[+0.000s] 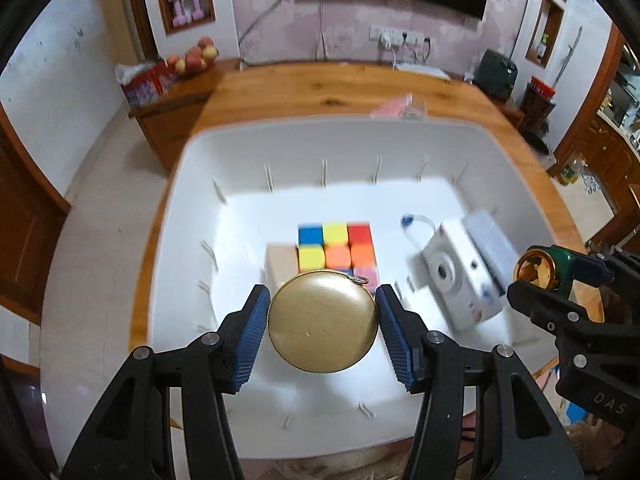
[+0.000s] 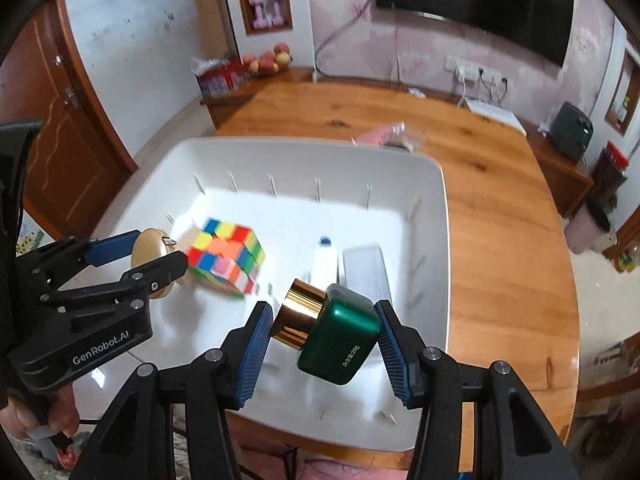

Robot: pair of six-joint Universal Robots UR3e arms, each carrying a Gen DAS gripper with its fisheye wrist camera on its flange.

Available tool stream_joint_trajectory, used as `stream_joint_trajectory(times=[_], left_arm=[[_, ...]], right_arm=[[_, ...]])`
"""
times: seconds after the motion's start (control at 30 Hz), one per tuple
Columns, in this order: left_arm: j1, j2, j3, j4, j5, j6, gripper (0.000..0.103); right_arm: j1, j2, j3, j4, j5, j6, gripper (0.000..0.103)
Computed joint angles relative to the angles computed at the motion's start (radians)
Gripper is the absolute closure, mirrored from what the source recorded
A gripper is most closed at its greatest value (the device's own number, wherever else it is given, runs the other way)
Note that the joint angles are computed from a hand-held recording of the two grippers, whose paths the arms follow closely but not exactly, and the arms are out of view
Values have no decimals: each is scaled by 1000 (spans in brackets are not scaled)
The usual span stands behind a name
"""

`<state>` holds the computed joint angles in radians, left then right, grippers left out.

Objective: Organize rigid objects
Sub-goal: 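Carry the gold compact and green jar into the tray and release both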

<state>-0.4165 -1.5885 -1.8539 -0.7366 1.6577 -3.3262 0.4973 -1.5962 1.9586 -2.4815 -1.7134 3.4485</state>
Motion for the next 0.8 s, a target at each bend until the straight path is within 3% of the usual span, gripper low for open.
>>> stream_joint_trajectory(times=[0.37, 0.47, 0.53, 0.63, 0.7, 0.8], left_arm=[[20, -16, -30, 0, -23, -9, 44], [19, -26, -22, -13, -19, -13, 44], [19, -32, -16, -22, -20, -18, 44], [16, -38, -6, -40, -14, -22, 43], [18, -31, -12, -35, -16, -24, 21], [20, -19, -18, -14, -11, -32, 13]], right_arm=[[17, 85, -11, 5, -7, 23, 50], [44, 107, -33, 14, -51, 23, 46], [48, 110, -37, 13, -55, 16, 38], [53, 108, -35, 1, -68, 14, 37], [52, 99, -27, -11, -69, 13, 37], [44, 91, -17, -26, -65, 9, 37]])
